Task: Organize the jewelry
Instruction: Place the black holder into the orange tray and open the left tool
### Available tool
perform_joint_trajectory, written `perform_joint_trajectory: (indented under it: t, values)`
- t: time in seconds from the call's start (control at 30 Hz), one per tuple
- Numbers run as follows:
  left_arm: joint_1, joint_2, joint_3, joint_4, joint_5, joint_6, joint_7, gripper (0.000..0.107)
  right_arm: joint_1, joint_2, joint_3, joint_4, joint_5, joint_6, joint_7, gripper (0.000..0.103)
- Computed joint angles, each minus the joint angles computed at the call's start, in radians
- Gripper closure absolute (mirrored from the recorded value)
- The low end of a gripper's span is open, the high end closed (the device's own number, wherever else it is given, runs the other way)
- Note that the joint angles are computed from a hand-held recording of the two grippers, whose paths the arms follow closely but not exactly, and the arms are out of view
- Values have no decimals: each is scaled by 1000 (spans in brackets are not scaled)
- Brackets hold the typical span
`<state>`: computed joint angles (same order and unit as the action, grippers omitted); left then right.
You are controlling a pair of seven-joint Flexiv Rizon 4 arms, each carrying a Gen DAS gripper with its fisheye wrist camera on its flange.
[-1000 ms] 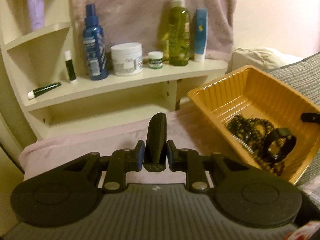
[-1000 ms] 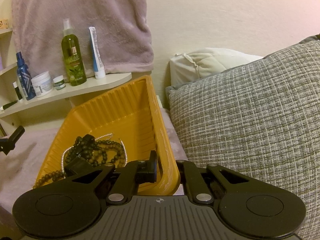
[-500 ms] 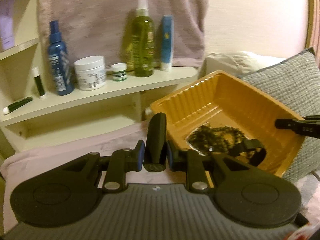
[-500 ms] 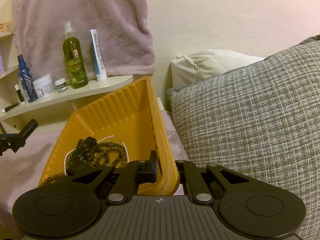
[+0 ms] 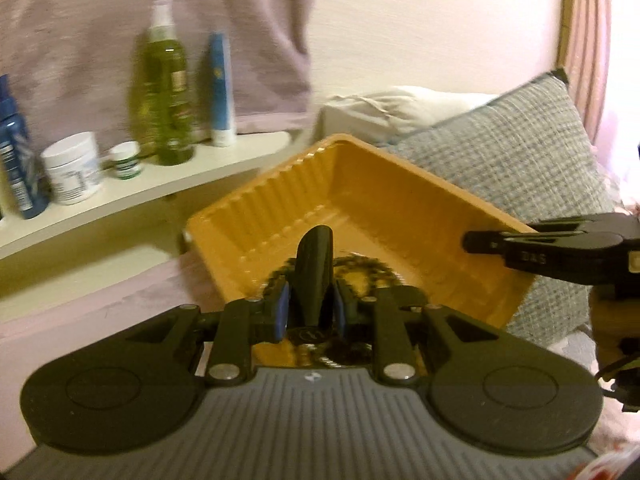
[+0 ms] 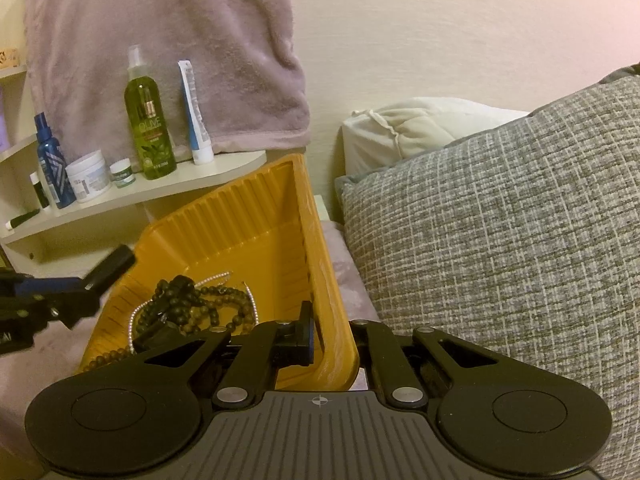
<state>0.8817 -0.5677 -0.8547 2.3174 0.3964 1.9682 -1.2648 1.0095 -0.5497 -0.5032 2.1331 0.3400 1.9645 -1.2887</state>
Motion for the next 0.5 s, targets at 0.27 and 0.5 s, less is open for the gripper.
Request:
perform_joint_trajectory:
  t: [0.27, 0.5]
  values:
    - [-30, -15, 4, -13, -13, -20, 19, 86, -14, 2, 15, 0, 1, 2, 1, 96]
    - [-35, -15, 6, -18, -31, -29, 28, 85, -16, 1, 17, 1, 3, 2, 3, 96]
